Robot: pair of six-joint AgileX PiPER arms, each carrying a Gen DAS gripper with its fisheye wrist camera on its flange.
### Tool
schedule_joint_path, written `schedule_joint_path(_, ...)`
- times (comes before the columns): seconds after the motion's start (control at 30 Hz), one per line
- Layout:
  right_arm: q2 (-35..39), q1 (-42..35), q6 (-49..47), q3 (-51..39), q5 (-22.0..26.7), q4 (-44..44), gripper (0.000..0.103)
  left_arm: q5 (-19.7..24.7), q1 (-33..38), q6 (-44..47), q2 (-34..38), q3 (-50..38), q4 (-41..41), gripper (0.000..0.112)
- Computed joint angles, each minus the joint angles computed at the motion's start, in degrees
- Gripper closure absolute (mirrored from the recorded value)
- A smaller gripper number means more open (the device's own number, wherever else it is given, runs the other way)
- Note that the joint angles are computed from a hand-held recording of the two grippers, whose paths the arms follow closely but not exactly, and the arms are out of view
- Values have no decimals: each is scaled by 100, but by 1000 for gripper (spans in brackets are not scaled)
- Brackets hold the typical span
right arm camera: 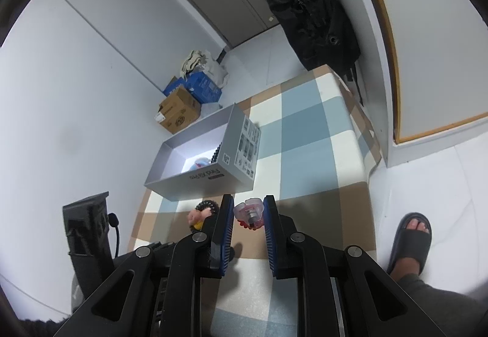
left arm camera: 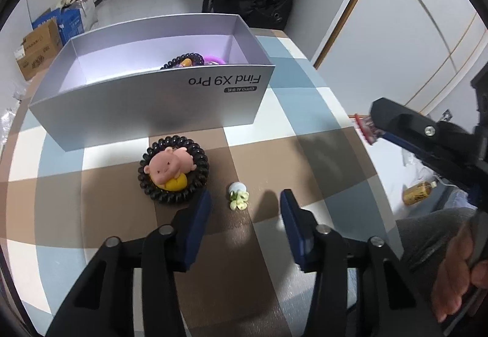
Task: Organize jewelry
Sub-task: 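Grasp the small green toy with the left gripper while the right gripper holds the red toy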
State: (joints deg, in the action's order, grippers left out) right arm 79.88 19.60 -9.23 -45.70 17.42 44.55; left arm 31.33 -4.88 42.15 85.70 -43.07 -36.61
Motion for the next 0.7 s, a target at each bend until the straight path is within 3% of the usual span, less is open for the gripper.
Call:
schedule_joint_path(0.2,-26,-12,-111,17,23,96,85,-347,-417,-1206,-26,-39,1035,85)
schedule_joint_path(0.3,-33,-20,-154,23,31,147,85,-399,-490,-1474,-49,-16,1314,98)
schedule_joint_path(0.37,-40,-31,-223,44,20,234,85,-320,-444,-1315,-64,-18,1171,104)
schedule_joint_path(0.47,-27,-38,-242,45,22,273,85,-193,-293,-690,-122,64,634,104)
schedule_joint_path(0.7,14,-7,-20,24,20,45,85,-72,-160,-315,-149,87,303,104)
